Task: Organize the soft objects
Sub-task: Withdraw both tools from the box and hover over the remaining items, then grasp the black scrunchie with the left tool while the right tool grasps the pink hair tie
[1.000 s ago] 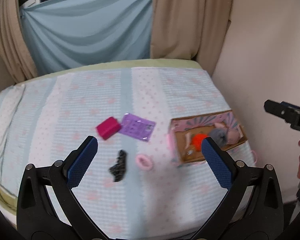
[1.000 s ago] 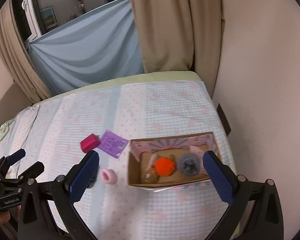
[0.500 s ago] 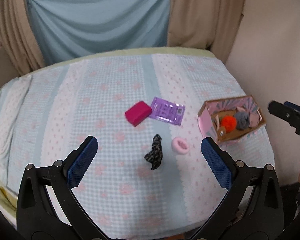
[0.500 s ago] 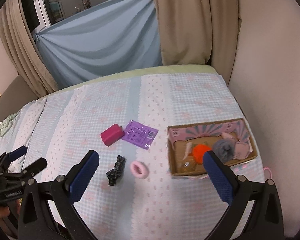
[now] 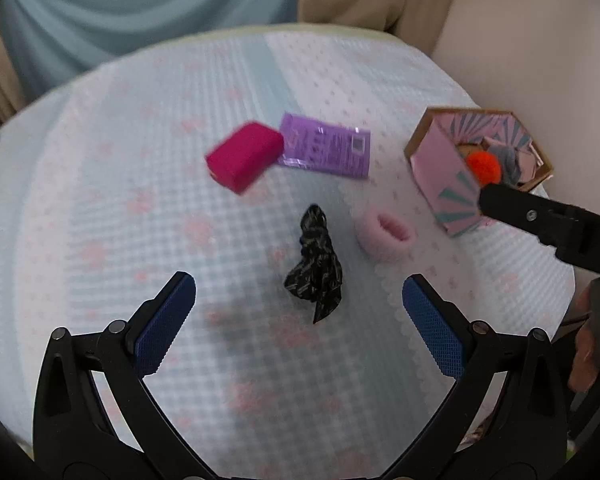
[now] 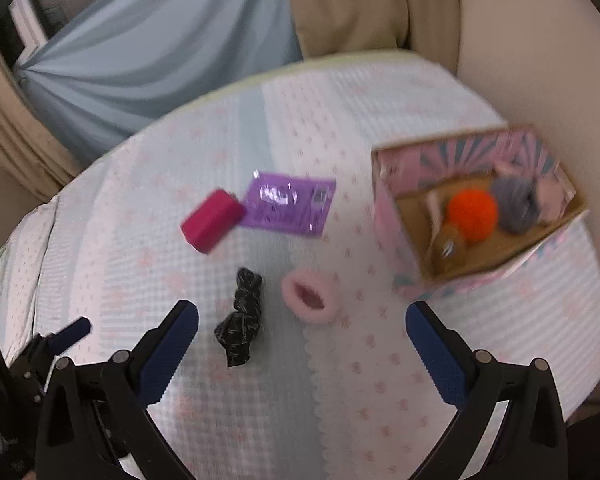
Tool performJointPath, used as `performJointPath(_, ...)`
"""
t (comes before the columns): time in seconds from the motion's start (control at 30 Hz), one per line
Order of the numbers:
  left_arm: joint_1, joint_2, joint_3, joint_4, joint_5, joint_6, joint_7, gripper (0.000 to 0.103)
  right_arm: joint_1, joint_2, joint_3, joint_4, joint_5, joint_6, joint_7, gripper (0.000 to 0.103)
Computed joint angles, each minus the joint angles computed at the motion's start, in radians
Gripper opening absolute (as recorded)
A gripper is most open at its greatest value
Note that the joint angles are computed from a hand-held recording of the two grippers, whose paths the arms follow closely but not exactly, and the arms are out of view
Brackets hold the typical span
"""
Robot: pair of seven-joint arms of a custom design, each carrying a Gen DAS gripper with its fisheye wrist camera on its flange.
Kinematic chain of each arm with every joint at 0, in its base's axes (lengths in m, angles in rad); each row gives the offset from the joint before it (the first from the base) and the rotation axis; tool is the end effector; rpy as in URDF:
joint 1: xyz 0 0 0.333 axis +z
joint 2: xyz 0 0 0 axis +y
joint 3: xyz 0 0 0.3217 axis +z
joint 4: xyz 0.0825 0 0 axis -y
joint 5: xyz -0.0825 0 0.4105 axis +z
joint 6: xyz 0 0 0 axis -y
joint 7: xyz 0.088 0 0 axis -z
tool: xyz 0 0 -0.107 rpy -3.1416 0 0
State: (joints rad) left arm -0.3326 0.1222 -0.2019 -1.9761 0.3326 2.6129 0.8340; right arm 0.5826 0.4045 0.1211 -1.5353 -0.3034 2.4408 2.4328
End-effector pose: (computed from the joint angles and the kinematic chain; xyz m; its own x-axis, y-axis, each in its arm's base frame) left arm 0.5540 -0.3317 0.4577 -0.0657 -0.9909 0.1171 -0.8572 -0.0040 -0.5150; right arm 0.5760 0.4698 0.4754 0.0525 -0.9789 -0.1977 -0.8777 0.0492 -0.4767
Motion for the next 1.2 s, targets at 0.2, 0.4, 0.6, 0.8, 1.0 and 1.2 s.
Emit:
performJointPath(0.2,-0.024,0.132,0.047,-0.006,0.021,0.174,-0.036,0.102,0.021,0.119,-0.029,0.029,-0.022,0.063,0.086,0.103)
performJointPath(0.4,-0.056,0.287,0.087,0.069,-0.073,0.240,-0.017,0.087,0.025,0.221,-0.045,0.086,0.000,0.103,0.159,0.103)
performJointPath(0.6,-0.123,0.365,0.146,0.131,-0.116,0.251,0.002,0.069,0.027,0.313,-0.053,0.178,0.029,0.085,0.203,0.094)
performJointPath(0.8,-0.147,0.393,0.160,0.177,-0.110,0.213,0.052,0.043,0.031,0.359,-0.059,0.227,0.053,0.062,0.207,0.067)
performJointPath(1.0,-0.146,0.403,0.154,0.199,-0.125,0.198,0.101,0.035,0.033,0.343,-0.064,0.202,0.042,0.069,0.225,0.046)
performJointPath(1.2,-0.159,0.380,0.180,0.181,-0.108,0.204,0.078,0.033,0.029,0.337,-0.055,0.196,0.039,0.088,0.199,0.034)
